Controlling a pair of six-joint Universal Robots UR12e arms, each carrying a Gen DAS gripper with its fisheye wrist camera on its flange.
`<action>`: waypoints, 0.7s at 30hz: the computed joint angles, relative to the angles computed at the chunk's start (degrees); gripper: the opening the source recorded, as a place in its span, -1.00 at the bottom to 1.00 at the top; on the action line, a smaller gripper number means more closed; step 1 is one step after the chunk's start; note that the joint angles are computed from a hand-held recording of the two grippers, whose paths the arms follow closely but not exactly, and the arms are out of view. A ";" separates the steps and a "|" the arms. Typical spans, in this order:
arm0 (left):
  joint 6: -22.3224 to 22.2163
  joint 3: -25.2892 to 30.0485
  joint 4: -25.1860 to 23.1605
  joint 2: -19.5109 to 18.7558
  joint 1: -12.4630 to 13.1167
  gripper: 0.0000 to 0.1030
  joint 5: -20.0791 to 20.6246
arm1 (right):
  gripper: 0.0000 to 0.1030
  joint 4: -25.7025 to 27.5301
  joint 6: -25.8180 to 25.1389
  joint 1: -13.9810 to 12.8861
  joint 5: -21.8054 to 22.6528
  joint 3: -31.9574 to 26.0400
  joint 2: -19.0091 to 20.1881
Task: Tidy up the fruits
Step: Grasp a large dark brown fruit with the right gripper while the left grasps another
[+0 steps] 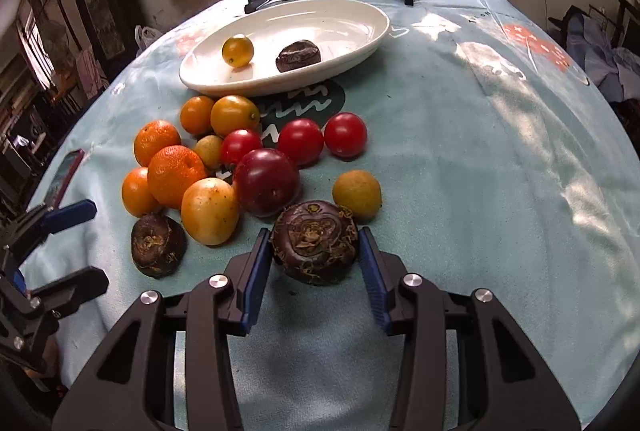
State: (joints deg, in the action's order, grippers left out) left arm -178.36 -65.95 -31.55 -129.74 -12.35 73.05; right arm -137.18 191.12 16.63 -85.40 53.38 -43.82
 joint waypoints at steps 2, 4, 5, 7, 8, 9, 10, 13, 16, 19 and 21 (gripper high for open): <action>2.44 0.64 -1.68 -0.22 -0.33 0.53 -0.68 | -0.14 -0.75 1.74 -0.43 1.42 0.79 -0.33; 4.28 1.57 -3.79 -0.61 -0.78 0.35 -0.57 | -0.14 -0.94 2.21 -0.61 2.43 1.02 -0.41; 4.91 2.10 -4.83 -0.84 -0.96 0.27 -0.36 | -0.14 -1.09 2.10 -0.58 2.51 1.08 -0.44; 5.26 3.26 -7.05 -1.37 -1.22 0.16 0.22 | -0.14 -1.37 1.62 -0.55 2.86 1.17 -0.48; 5.25 3.94 -8.17 -1.68 -1.34 0.11 0.65 | -0.14 -1.46 1.50 -0.53 2.94 1.23 -0.51; 5.11 4.45 -8.84 -1.96 -1.45 0.10 1.12 | -0.14 -1.59 1.51 -0.54 3.04 1.32 -0.55; 4.94 4.94 -9.37 -2.22 -1.53 0.09 1.53 | -0.14 -1.72 1.64 -0.59 3.21 1.41 -0.57; 4.88 6.32 -10.59 -2.94 -1.82 0.06 2.64 | -0.14 -2.09 2.36 -0.81 4.03 1.82 -0.72; 5.20 7.40 -11.59 -3.51 -2.21 0.05 4.31 | -0.14 -2.32 2.80 -0.98 4.75 2.02 -0.79; 5.50 7.94 -11.98 -3.80 -2.43 0.02 5.32 | -0.14 -2.47 3.04 -1.10 5.32 2.14 -0.82; 5.84 8.15 -12.02 -3.90 -2.65 -0.06 6.48 | -0.14 -2.56 3.23 -1.20 5.72 2.21 -0.82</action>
